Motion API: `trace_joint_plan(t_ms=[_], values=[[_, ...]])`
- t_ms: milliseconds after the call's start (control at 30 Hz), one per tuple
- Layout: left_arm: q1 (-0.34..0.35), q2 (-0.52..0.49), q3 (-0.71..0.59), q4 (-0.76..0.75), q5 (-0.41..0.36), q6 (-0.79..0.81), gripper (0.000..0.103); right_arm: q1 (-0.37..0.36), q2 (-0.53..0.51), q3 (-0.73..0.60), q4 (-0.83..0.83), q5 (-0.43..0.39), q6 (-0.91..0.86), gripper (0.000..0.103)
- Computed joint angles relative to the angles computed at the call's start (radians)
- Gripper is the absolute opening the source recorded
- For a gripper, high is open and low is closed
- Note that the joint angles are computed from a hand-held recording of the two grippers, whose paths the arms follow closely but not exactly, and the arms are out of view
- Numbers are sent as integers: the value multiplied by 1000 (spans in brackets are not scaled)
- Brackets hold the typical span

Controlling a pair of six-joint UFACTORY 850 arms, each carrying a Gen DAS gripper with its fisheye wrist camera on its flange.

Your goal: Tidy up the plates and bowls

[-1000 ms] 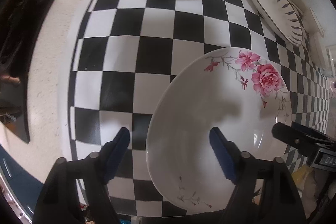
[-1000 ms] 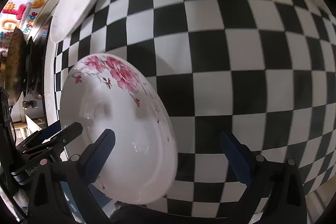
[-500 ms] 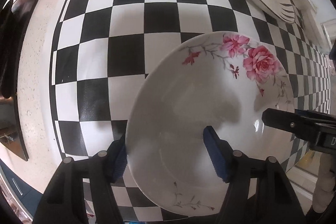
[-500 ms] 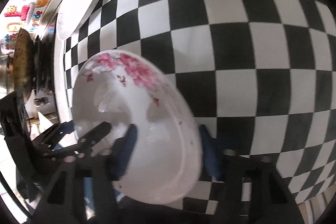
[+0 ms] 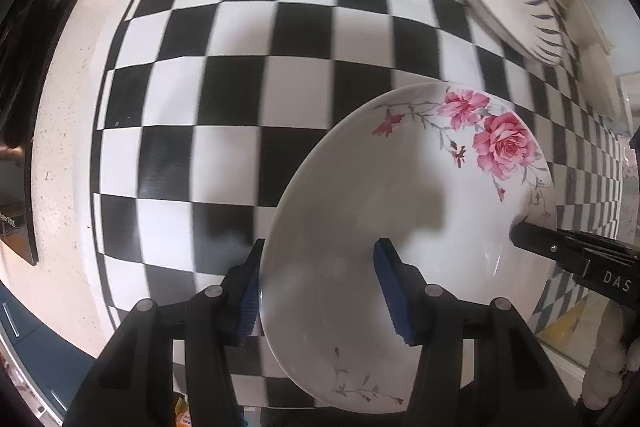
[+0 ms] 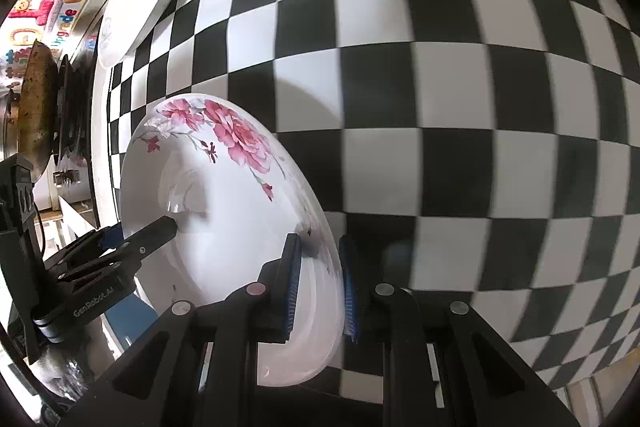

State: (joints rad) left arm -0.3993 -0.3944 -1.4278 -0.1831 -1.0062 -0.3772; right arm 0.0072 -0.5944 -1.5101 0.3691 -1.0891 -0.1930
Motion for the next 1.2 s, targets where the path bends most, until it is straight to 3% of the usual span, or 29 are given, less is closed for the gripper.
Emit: trace_joint_plan(t_ms=[467,700,933,1200], values=[[-67,-63,-108,-20,-29,68,50,-133,61,49,-29,28,-16,21],[-80,-146,-223,-11,-98,52,50,-187,44,52,-43,22,-47,21],[-75,-165,-239,4,-113,27,50,-204,28,51,-29,14,-82,21],[-118,-193,-267,24,-108,-83,51,-218,5,24,-11,-26,-117,21]])
